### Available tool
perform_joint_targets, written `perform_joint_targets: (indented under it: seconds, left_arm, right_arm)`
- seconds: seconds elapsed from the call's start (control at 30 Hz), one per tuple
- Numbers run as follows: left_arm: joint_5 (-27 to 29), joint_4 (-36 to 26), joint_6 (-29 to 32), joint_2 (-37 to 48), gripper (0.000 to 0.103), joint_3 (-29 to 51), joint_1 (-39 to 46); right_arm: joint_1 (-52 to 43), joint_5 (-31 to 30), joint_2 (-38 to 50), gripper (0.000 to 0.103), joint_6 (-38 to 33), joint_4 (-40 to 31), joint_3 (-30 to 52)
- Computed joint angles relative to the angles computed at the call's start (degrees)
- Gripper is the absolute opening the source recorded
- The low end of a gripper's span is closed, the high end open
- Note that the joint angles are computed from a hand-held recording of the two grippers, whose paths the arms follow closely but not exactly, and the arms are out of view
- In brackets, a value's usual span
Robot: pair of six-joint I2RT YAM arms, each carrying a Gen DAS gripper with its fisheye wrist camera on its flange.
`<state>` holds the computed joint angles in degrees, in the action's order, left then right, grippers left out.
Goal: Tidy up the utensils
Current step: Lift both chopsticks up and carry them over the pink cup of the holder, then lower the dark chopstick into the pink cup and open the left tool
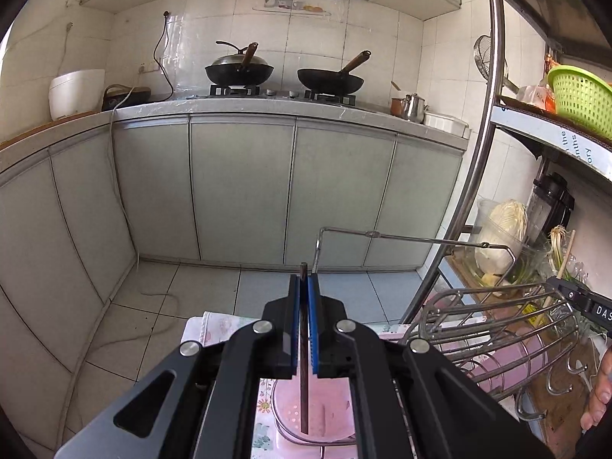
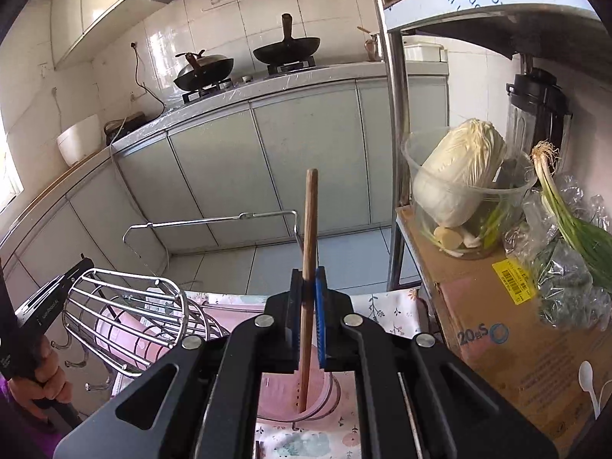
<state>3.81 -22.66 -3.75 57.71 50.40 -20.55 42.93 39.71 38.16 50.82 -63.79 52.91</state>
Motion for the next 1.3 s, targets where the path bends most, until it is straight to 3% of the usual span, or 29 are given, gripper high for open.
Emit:
perform_joint_targets:
  seconds: [0.2,0.93,1.3]
  left_arm:
    - [-1.37,0.81,0.06,-0.39,0.004,-1.07,-0.94]
    - [-4.65,1.38,-0.41,-1.26,0.004,-2.25,-1.72]
    - [-5.02,0.91,-1.11,-0.18,0.015,-2.0,-0.57]
  right_arm:
    - [-0.01,-1.64,1.93,0.007,-0.54,1.7,0.33]
    - [3.48,2.79,5.03,0.007,2.7,-0.84,1.78]
    - [3.31,2.65,6.05,0.007,2.74,-1.64,2.67]
